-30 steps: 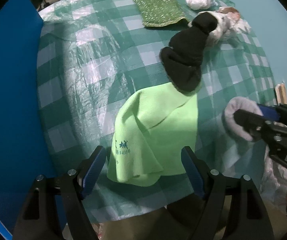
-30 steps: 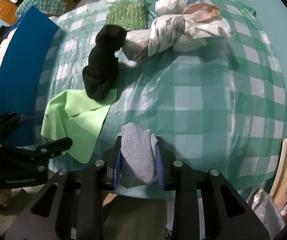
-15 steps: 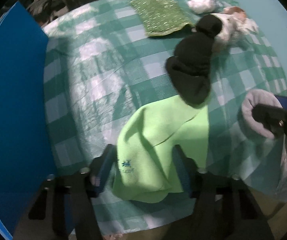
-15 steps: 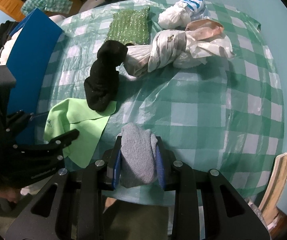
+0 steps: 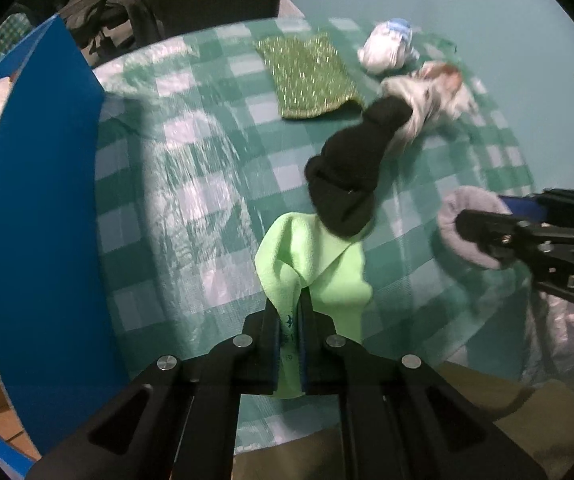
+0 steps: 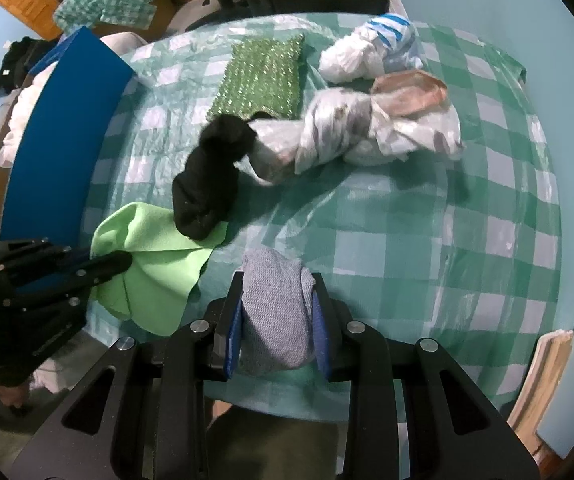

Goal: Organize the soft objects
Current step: 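Lift the green cloth and grey sock and carry both toward the box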

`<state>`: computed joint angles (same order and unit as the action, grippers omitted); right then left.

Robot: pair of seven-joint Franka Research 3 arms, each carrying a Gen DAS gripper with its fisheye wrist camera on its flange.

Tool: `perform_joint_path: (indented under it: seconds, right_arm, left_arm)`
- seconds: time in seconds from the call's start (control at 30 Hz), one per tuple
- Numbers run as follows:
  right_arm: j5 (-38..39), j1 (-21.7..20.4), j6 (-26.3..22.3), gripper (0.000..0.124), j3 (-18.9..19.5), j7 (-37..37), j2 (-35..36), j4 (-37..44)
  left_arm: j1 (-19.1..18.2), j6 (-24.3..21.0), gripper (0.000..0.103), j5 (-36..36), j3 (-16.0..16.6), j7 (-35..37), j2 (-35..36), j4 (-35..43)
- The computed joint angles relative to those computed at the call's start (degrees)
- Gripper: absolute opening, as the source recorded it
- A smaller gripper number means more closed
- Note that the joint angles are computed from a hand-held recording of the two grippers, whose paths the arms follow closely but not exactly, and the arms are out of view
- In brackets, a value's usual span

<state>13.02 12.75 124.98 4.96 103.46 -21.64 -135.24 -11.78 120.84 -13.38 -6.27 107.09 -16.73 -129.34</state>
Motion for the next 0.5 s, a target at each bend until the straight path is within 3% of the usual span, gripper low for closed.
perform_joint_path:
  seconds: [0.5]
  right_arm:
    - [-0.2,0.3,1.8,0.029,0.3,-0.6,0.5,3.5]
  left_arm:
    - [1.5,-0.2,0.006,-2.5,2.0,1.1,-1.6,5.3]
